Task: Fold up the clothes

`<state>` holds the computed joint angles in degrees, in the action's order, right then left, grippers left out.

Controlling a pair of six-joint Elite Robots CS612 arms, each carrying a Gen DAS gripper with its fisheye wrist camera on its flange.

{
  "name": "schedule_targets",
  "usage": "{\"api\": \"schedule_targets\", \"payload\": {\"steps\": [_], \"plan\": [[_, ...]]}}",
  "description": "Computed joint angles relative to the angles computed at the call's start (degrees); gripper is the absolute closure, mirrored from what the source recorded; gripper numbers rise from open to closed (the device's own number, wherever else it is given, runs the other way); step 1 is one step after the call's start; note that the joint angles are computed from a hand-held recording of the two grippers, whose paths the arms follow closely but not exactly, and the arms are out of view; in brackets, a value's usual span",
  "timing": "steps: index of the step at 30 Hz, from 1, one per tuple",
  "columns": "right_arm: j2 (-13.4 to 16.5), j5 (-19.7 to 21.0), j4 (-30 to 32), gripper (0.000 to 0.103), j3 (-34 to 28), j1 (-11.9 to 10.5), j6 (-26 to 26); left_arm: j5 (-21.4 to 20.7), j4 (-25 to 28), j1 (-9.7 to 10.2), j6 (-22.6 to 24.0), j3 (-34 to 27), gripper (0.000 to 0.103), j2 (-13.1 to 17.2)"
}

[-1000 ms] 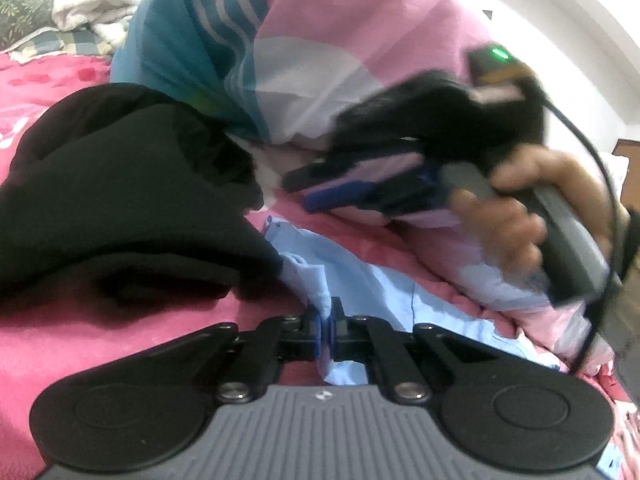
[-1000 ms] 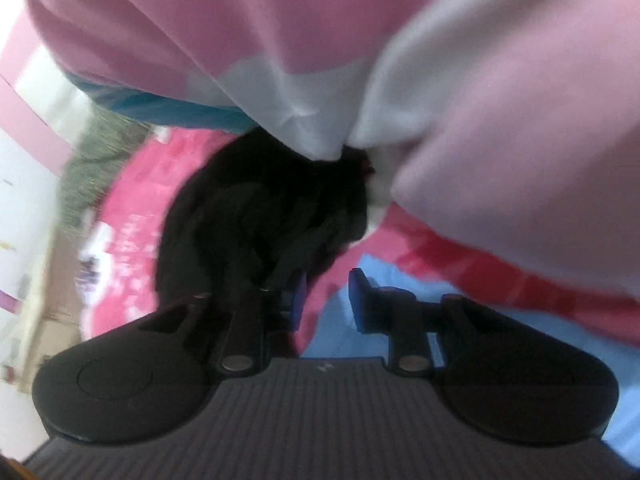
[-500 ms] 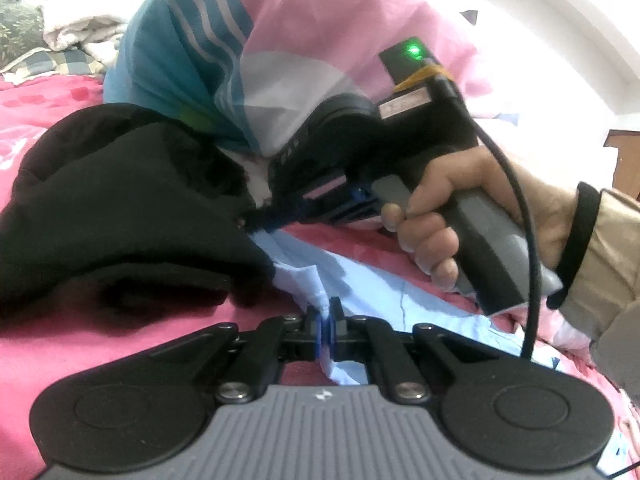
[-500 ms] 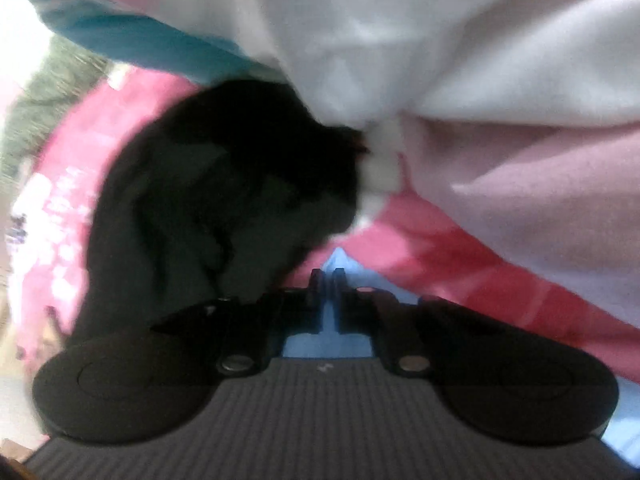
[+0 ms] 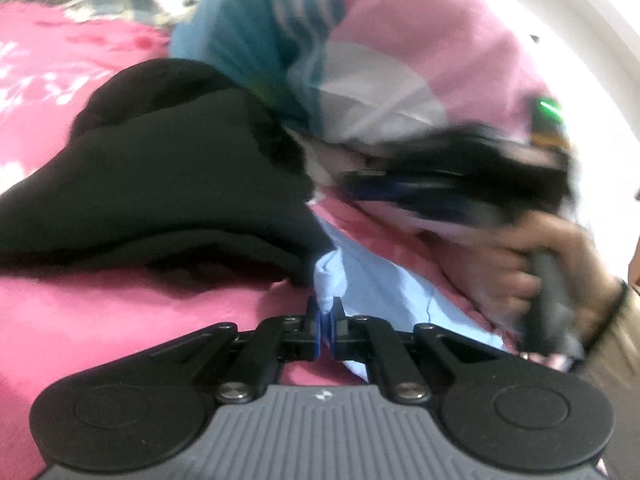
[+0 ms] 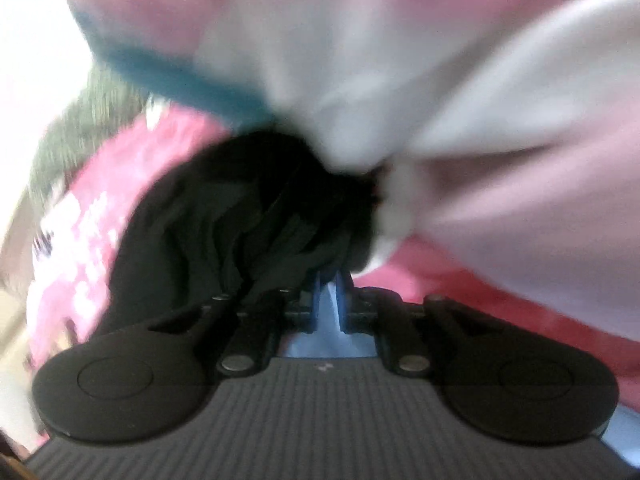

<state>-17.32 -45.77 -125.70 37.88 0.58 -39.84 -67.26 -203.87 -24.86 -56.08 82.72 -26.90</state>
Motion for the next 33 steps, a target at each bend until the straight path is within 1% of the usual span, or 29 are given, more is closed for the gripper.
{"api": "schedule_targets", "payload": {"steps": [2, 4, 7, 8, 9, 11, 12, 14, 16, 17, 18, 19, 21, 22, 23, 24, 26, 27, 28, 29, 31, 33], "plan": [[-2.2, 2.2, -3.8, 0.095, 3.6, -1.8, 3.8, -0.8, 0.8, 0.16, -2.2, 0.4, 0.098, -0.3], [-4.6, 3.1, -7.4, 0.095, 7.7, -3.6, 6.4, -2.1, 1.5, 0.2, -3.9, 1.4, 0.097, -0.7], [-8.1, 2.4, -11.5, 0.094, 13.7, -5.9, 8.1, -0.2, 2.1, -0.37, -3.5, 2.7, 0.09, -1.5], [-8.9, 2.5, -12.0, 0.094, 15.2, -6.5, 8.3, 0.6, 2.1, -0.59, -3.2, 3.2, 0.082, -1.7], [-9.7, 2.6, -12.4, 0.093, 16.5, -7.2, 8.4, 1.4, 1.5, -0.85, -2.3, 3.7, 0.071, -1.9], [-10.7, 2.6, -12.9, 0.093, 18.7, -7.9, 7.6, 2.9, -1.4, -1.38, -1.1, 5.1, 0.055, -2.2], [-11.1, 2.8, -12.9, 0.093, 19.7, -8.1, 6.7, 3.7, -2.9, -1.52, -1.3, 5.8, 0.055, -2.3], [-11.7, 4.1, -12.2, 0.093, 21.3, -8.2, 4.9, 4.9, -5.3, -1.5, -1.9, 7.0, 0.055, -2.6], [-12.0, 5.4, -11.4, 0.093, 22.9, -7.8, 3.4, 5.1, -4.3, -0.91, -2.1, 7.2, 0.057, -2.8], [-12.0, 5.9, -10.5, 0.093, 23.2, -7.6, 2.5, 4.9, -3.0, -0.46, -2.7, 6.8, 0.06, -2.9], [-12.0, 6.3, -9.2, 0.093, 23.2, -7.3, 1.5, 4.1, -1.4, 0.23, -3.2, 6.2, 0.061, -2.9], [-11.8, 6.8, -8.1, 0.093, 23.1, -7.0, 0.7, 4.2, 0.7, 0.85, -2.9, 5.1, 0.062, -2.7], [-11.9, 7.7, -6.7, 0.093, 23.3, -6.5, -0.5, 5.3, 5.3, 1.92, -1.9, 2.7, 0.066, -2.2], [-11.9, 8.2, -6.1, 0.093, 23.5, -6.3, -1.0, 6.0, 6.6, 2.49, -2.1, 1.5, 0.067, -1.7], [-12.0, 8.7, -5.5, 0.093, 23.5, -6.2, -1.5, 7.2, 7.5, 2.99, -2.4, 0.4, 0.067, -1.2], [-12.0, 9.0, -5.0, 0.093, 23.6, -6.1, -2.0, 10.0, 9.0, 3.28, -2.4, -0.8, 0.067, -0.7], [-11.9, 8.7, -4.9, 0.093, 23.6, -5.8, -2.3, 14.9, 12.4, 3.93, -4.7, -3.0, 0.067, 0.3], [-11.9, 8.4, -5.1, 0.093, 23.5, -5.6, -2.3, 15.3, 13.0, 4.38, -6.5, -3.4, 0.067, 0.5], [-11.7, 7.9, -5.4, 0.093, 23.4, -5.4, -2.1, 14.3, 12.3, 4.76, -8.2, -3.4, 0.067, 0.6], [-11.4, 7.2, -5.4, 0.093, 23.1, -5.0, -2.3, 13.7, 11.3, 4.85, -8.7, -3.1, 0.067, 0.6], [-10.8, 5.7, -4.8, 0.093, 22.3, -4.1, -3.1, 12.4, 10.1, 4.63, -6.7, -2.3, 0.067, 0.1], [-10.3, 4.1, -4.7, 0.093, 21.9, -3.0, -4.7, 10.5, 8.2, 4.56, -6.2, -1.1, 0.065, -0.5]]}}
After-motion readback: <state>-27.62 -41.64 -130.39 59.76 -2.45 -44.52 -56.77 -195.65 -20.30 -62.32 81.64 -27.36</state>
